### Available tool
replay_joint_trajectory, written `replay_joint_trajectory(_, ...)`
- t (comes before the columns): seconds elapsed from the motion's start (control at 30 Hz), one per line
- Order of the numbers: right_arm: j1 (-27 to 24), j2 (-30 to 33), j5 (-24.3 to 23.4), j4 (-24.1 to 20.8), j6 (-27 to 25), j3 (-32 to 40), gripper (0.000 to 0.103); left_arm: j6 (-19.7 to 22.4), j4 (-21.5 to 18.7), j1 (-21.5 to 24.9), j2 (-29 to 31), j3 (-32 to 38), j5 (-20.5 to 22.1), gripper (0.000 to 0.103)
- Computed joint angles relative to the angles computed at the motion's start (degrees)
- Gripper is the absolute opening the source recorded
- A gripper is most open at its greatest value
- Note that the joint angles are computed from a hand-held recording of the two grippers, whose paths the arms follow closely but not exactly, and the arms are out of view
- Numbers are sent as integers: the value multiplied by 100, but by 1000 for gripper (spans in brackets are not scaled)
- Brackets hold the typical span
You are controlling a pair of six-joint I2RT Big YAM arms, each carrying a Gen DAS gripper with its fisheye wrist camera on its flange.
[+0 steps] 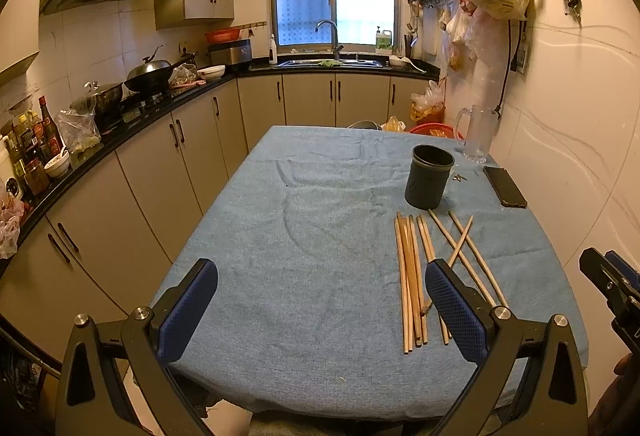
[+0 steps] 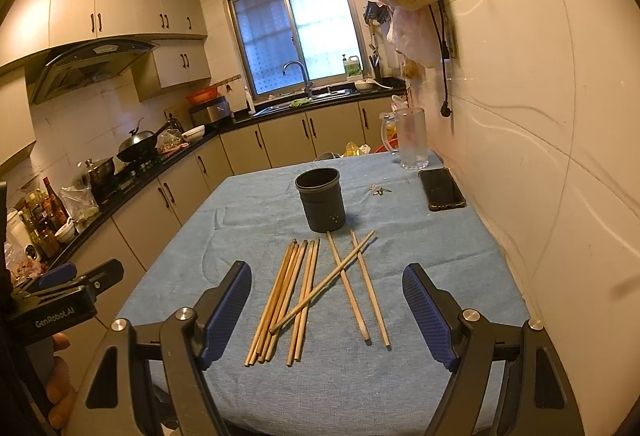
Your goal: Organize utensils
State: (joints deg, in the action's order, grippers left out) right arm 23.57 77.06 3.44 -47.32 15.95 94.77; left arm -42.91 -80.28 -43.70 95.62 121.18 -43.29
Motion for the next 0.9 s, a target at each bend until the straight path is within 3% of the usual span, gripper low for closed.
replay_joint_trajectory(0.33, -9, 57, -28, -32, -72, 39, 80, -15, 54, 93, 31, -55, 169, 103)
replay_joint_trajectory(0.53, -104, 333, -267, -275, -2, 247, 67, 129, 94, 225, 166, 30, 381, 103)
replay_joint_trajectory(0.9, -437, 1163, -970, -678, 165, 930, 53, 386, 107, 683, 771, 569, 1357, 103)
